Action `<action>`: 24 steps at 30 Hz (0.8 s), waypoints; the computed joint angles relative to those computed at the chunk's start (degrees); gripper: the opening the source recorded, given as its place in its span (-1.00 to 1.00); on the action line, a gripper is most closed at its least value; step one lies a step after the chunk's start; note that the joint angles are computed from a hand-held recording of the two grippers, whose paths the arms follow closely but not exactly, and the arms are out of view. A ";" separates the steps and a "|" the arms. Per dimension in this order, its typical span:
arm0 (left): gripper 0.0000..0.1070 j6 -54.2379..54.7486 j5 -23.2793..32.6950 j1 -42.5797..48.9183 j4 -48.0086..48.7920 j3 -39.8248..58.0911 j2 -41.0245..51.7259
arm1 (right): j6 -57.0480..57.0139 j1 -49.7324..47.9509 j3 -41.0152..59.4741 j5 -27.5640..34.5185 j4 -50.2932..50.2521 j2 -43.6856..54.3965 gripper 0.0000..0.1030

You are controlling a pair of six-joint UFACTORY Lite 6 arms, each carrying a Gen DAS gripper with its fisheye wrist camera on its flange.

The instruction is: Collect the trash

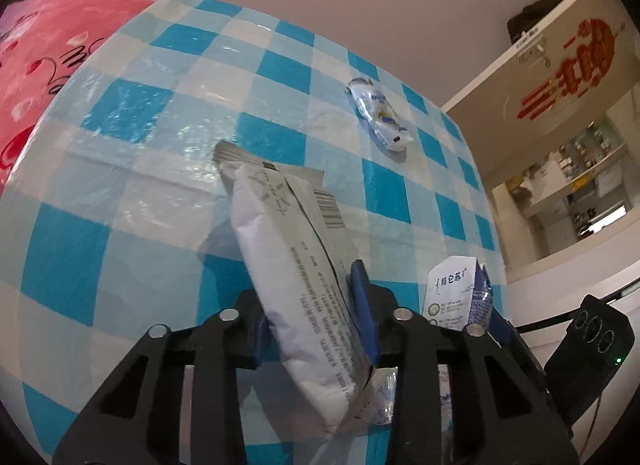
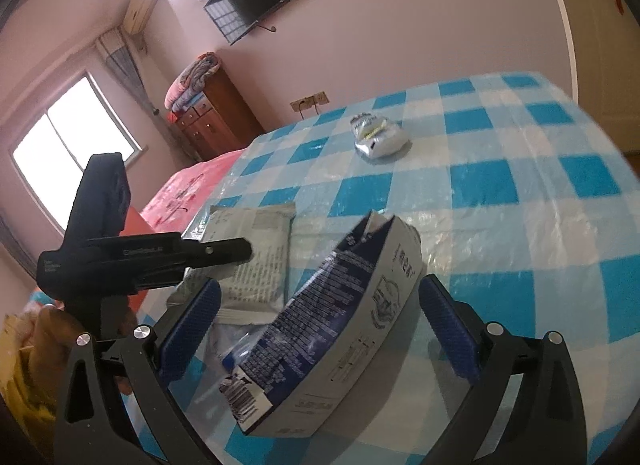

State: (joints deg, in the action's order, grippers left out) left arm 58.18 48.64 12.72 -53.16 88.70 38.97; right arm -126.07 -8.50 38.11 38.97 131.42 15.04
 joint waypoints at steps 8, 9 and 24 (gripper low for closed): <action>-0.48 4.37 4.81 6.53 -2.75 0.51 1.17 | -5.61 6.00 -1.88 -4.11 6.21 -5.15 0.90; -0.49 4.71 5.41 7.48 -2.96 0.73 1.38 | -6.96 7.20 -2.17 -4.86 7.49 -5.87 0.90; -0.60 7.13 13.60 18.37 -5.10 5.34 3.21 | -19.19 24.47 -4.34 -9.69 18.53 -9.85 0.90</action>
